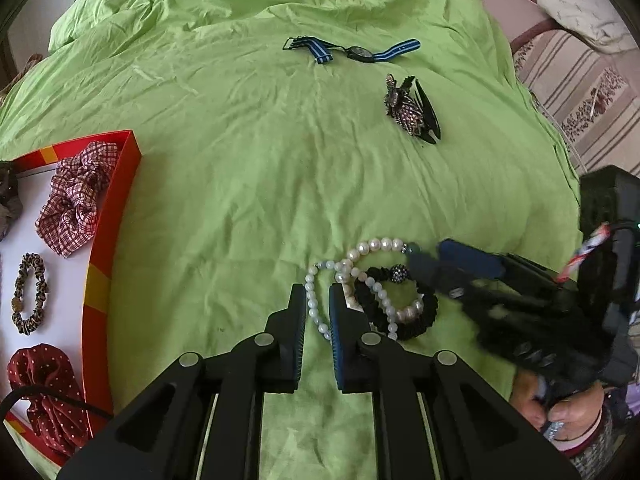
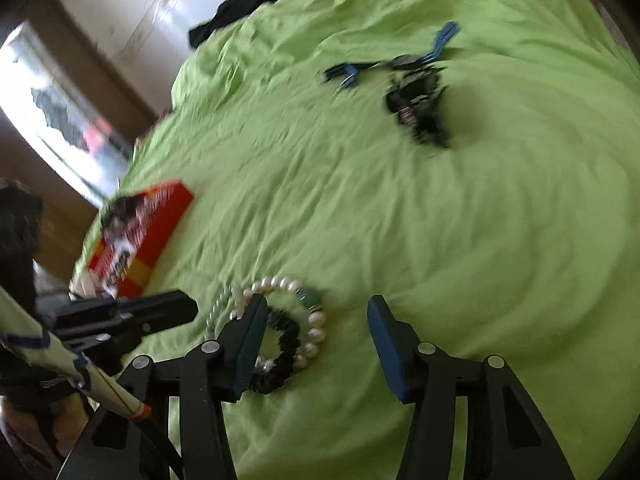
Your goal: Organize jewelry
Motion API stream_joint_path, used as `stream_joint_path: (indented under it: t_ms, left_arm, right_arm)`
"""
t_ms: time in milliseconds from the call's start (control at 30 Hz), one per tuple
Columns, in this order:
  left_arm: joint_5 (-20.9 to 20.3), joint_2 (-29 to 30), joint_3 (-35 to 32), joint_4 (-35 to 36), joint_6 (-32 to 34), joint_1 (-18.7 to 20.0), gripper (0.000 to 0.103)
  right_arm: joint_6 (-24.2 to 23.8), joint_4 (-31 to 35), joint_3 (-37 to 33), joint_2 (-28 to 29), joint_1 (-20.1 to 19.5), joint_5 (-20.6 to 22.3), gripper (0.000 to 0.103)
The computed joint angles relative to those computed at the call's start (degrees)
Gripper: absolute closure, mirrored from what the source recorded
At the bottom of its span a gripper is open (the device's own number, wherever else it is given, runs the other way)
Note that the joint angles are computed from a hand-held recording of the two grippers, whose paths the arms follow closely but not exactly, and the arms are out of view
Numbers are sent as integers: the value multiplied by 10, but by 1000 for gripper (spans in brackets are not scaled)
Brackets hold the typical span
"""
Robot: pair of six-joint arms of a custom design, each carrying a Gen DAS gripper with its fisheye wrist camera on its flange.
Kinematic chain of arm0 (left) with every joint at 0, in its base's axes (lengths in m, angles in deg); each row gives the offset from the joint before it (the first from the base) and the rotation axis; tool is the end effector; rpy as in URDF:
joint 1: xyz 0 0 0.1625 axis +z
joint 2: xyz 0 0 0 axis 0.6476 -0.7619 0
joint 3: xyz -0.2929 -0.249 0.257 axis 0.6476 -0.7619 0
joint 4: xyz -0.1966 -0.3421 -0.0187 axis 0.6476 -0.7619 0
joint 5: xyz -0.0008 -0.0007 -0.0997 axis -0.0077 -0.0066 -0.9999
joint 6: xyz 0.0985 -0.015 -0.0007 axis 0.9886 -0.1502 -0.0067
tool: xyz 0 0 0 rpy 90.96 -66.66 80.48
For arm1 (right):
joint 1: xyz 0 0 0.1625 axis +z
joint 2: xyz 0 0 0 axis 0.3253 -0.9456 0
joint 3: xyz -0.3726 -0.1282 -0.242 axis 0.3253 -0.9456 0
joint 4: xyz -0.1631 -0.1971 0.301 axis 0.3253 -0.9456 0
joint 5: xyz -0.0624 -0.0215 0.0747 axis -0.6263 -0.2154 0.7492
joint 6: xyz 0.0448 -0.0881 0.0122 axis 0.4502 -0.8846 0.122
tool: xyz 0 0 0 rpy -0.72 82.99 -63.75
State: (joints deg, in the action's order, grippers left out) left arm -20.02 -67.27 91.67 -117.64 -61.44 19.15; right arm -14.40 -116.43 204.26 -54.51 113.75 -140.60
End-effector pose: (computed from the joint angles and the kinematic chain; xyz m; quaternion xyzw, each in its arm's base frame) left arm -0.0196 -0.3915 0.3657 0.2923 0.9225 -0.0853 0.2373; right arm 0.3937 -0.3239 -0.0746 0.0215 -0.9323 0.3087 0.1872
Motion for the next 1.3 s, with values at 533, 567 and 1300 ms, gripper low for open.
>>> stream_joint_path:
  t_ms: [533,567,1300]
  left_arm:
    - [29,34,40,-62,46,-4,73]
    - [28,36,42,-68,50,-4,74]
    - [-28,-71,-24,34,-17,-35,98]
  right_arm:
    - [158,78,64,-64,9,-111,84]
    - [144,79,56,-60,10,-112,81]
    - [-40,-17,-5,1,33,7,63]
